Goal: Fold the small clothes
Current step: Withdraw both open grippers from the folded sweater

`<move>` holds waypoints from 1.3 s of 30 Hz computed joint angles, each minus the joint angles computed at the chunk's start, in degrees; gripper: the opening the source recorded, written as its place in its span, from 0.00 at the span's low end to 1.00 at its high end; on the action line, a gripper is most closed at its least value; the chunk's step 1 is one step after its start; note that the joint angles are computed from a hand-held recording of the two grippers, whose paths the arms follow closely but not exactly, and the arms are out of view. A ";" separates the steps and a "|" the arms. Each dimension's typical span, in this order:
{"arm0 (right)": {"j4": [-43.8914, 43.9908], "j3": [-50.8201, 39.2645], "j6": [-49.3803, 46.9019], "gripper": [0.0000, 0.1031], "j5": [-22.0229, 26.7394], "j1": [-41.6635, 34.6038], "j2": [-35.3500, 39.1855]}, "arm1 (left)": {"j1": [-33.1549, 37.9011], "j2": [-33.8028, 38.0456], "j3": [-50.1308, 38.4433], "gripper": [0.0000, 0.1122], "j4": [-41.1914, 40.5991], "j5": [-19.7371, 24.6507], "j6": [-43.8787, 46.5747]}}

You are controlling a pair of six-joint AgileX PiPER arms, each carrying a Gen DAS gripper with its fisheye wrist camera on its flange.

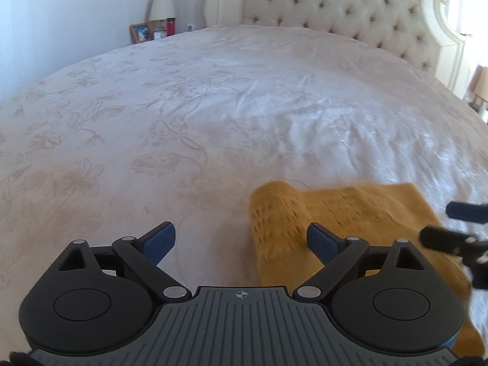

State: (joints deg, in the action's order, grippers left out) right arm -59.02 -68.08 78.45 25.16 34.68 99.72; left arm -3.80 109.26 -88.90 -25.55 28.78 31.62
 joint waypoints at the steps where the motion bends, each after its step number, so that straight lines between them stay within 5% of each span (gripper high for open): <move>1: 2.44 -1.03 -2.80 0.73 2.43 0.11 1.03 | -0.42 1.09 -1.24 0.84 2.98 -0.24 -2.80; 3: 6.12 -0.77 -5.65 0.73 2.95 -1.61 2.63 | -1.08 4.43 -4.93 0.86 9.14 0.92 -8.53; 6: 6.30 3.92 -0.02 0.76 -2.94 -4.41 1.06 | -0.59 8.90 -9.22 0.92 7.78 3.63 -8.82; 11: 4.93 3.89 2.02 0.76 -1.23 -2.99 0.09 | -0.67 8.64 -9.31 0.92 7.27 3.23 -9.74; 14: 0.97 5.28 5.40 0.80 1.03 -1.26 -2.99 | -0.64 3.59 -3.80 0.91 7.29 0.16 -7.93; 18: -2.11 8.38 8.23 0.98 5.27 2.30 -8.88 | -0.15 -4.39 4.41 0.91 5.88 -1.94 -5.28; 28: 5.33 10.38 7.16 0.99 19.35 13.44 -17.35 | -1.05 -22.89 21.99 0.91 3.58 1.56 -3.66; 39: 4.10 12.00 12.62 0.99 28.75 24.06 -21.16 | -8.47 -33.43 29.95 0.91 15.59 3.82 -19.43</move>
